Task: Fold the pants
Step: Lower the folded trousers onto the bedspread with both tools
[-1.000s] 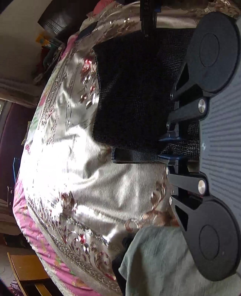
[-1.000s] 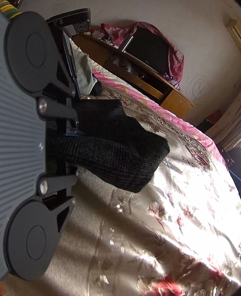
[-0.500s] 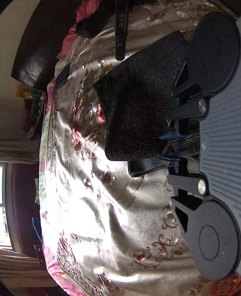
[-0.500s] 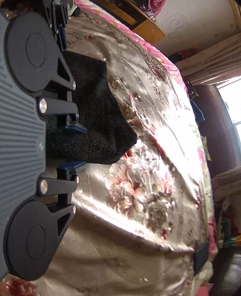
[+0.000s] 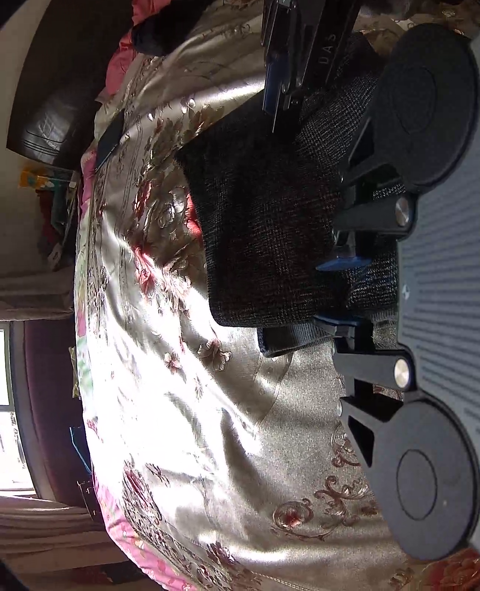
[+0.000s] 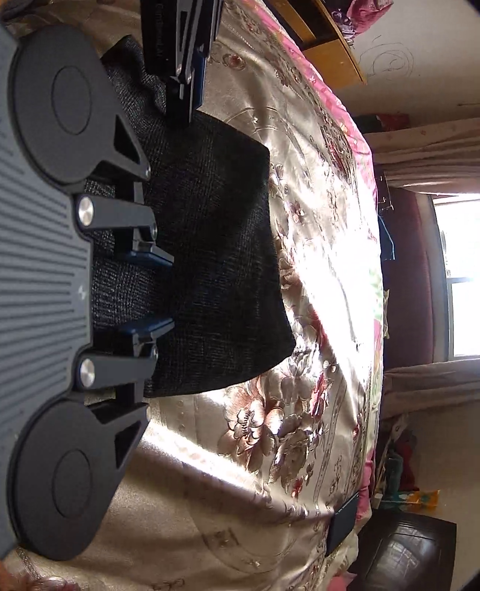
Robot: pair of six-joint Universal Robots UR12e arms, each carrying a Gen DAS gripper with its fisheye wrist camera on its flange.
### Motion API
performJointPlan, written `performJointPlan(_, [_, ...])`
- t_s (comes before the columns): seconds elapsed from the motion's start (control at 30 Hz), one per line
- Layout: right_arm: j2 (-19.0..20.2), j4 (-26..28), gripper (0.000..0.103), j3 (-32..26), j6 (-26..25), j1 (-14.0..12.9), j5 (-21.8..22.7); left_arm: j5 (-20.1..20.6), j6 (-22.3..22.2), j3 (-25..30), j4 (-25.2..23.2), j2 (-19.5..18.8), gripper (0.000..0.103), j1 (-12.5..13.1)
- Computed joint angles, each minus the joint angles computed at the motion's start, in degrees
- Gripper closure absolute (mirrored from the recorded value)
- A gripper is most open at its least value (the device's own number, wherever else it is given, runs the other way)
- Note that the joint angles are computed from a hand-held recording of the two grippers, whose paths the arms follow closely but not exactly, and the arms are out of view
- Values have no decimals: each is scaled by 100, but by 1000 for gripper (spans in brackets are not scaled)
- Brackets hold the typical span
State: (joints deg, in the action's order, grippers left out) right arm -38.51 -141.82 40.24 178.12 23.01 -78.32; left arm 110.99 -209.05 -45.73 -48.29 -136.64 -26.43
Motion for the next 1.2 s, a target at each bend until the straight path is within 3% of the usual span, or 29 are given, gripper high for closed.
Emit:
performJointPlan(0.13, [-303,-608,70,546,279,-13,260,96,-165,-99,-79,84,63,-56])
performJointPlan(0.3, [-312,-207,70,661,-152,57,33,195,-245,-237,-29,116,62,-113])
performJointPlan(0.43, [-227,57,70,415,-53,63,23,228,-301,-223,-83,104,61,-113])
performJointPlan(0.67, [-378,-475,69,655,86,36,216,376,-261,-307,57,198,61,-143])
performJointPlan(0.8, [-44,-339,69,53,84,69,33,462,-195,-32,36,44,58,-70])
performJointPlan(0.93, [599,-34,68,-1095,249,86,-232,442,-214,216,37,-132,57,33])
performJointPlan(1.1, [1364,931,65,-2503,323,82,-302,388,-248,400,-39,-280,53,122])
performJointPlan(1.2, [1471,1197,65,-2714,419,66,-259,338,-266,428,-93,-301,52,139])
